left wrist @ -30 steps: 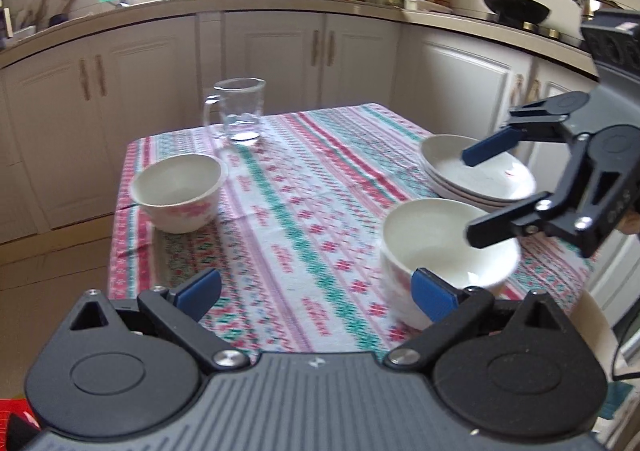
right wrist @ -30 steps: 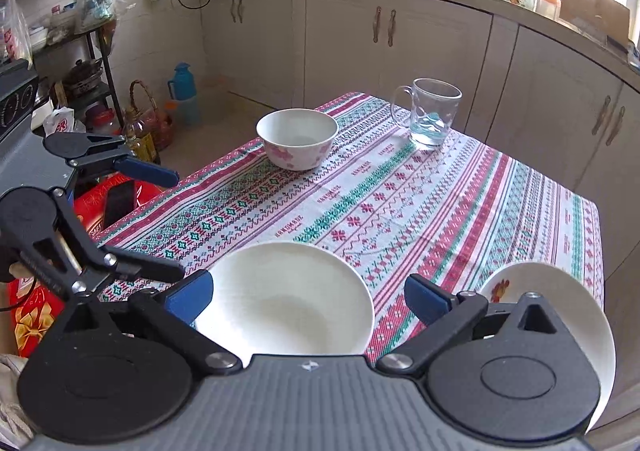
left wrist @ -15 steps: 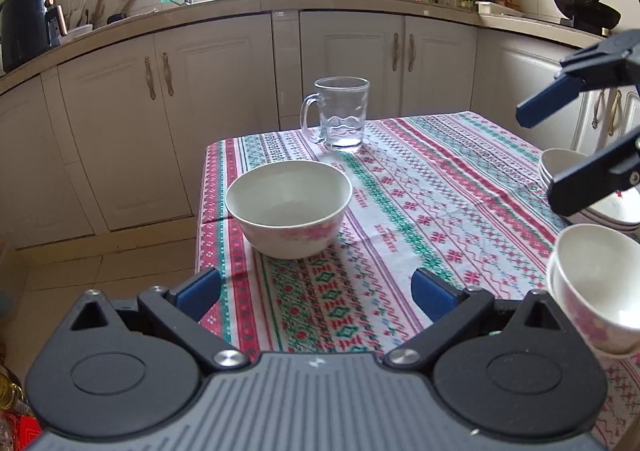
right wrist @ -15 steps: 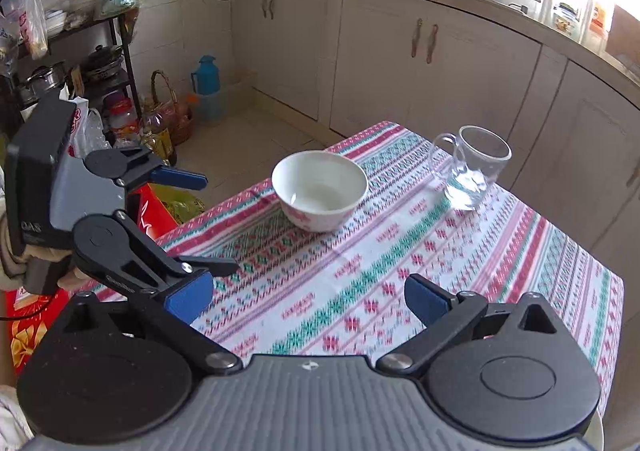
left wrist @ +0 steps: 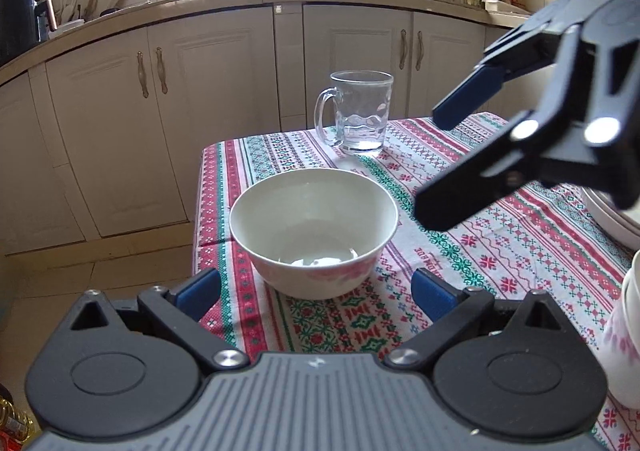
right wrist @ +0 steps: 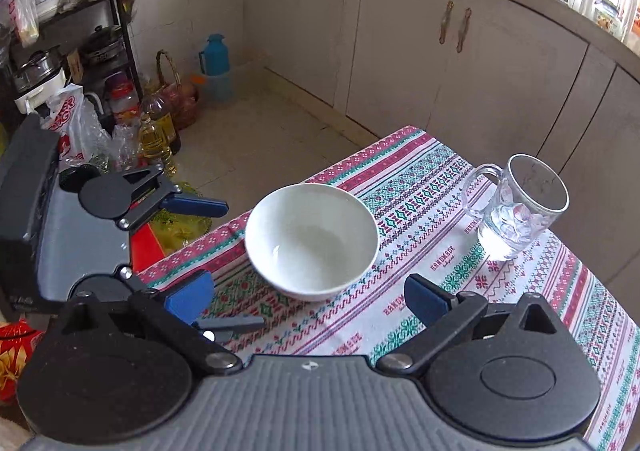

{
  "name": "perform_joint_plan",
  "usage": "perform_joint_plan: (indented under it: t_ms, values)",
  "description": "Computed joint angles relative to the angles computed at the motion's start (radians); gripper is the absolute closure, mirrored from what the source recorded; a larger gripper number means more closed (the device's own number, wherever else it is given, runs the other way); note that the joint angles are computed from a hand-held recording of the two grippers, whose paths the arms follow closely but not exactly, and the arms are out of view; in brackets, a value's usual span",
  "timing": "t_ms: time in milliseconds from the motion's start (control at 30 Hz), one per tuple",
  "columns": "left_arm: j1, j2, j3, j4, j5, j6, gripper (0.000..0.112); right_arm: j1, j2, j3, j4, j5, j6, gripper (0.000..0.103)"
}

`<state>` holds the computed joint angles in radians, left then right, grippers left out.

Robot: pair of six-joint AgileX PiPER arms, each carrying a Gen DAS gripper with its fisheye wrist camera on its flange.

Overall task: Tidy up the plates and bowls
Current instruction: 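Move the right gripper to the remaining white bowl and grip its rim, then lift the white bowl with the right gripper and carry it toward the nested bowls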

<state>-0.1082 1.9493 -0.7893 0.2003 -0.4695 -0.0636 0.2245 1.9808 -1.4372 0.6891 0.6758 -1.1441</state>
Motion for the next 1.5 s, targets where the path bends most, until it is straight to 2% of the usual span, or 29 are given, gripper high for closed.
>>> perform_joint_plan:
  t_ms: [433,633,900,1133,1500]
  values:
    - [0.026,0.062,-0.058,0.089,-0.022,-0.065,0.012,0.032,0.254,-0.334,-0.130,0.096,0.215,0.005]
    - [0.033,0.081,-0.079,0.117,-0.028,-0.090,0.013,0.032,0.346,-0.463,-0.142,0.161,0.253,0.016]
    - [0.026,0.090,-0.087,0.124,-0.036,-0.068,0.015,0.036,0.409,-0.544,-0.144,0.192,0.278,0.030]
    - [0.030,0.096,-0.095,0.119,-0.042,-0.077,0.023,0.029,0.444,-0.591,-0.118,0.214,0.274,0.042]
    - [0.031,0.097,-0.096,0.118,-0.039,-0.072,0.022,0.024,0.459,-0.615,-0.114,0.238,0.281,0.043]
